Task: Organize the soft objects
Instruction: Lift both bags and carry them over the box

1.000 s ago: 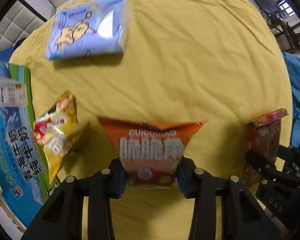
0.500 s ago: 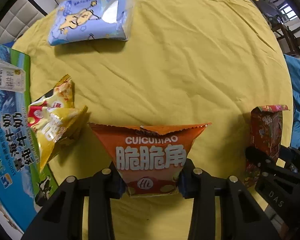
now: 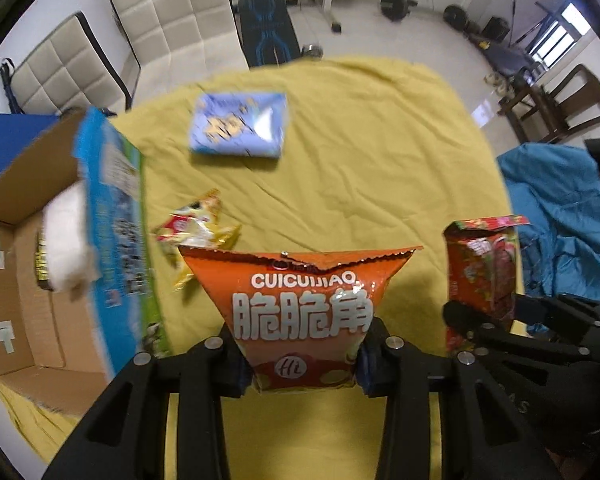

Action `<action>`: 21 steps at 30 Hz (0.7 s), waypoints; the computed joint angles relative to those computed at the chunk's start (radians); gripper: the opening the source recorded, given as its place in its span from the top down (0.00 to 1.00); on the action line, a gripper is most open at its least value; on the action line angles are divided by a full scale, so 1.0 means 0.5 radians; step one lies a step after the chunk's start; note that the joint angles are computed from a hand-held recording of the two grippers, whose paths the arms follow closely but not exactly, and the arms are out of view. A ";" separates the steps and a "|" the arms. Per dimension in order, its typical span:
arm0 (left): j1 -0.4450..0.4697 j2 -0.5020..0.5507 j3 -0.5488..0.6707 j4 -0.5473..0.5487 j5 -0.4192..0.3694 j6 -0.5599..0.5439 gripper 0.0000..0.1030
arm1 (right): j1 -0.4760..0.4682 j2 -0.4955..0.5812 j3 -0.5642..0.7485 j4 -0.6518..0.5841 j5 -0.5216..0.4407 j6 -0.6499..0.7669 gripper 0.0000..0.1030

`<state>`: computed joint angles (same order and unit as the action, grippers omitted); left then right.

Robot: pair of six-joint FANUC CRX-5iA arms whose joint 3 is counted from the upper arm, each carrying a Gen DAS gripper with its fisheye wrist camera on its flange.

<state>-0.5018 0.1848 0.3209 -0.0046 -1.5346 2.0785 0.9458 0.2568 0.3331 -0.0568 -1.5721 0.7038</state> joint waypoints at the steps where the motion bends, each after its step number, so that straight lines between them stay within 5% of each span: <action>1: -0.001 -0.012 0.023 -0.011 -0.008 -0.002 0.66 | 0.034 -0.004 0.038 0.011 -0.007 -0.024 0.55; 12: 0.109 -0.296 0.054 -0.068 -0.009 -0.029 0.66 | 0.340 0.078 0.449 0.117 -0.061 -0.201 0.55; 21: 0.556 -0.744 -0.259 0.022 -0.066 -0.259 0.66 | 0.528 0.645 1.368 0.091 -0.308 -0.231 0.55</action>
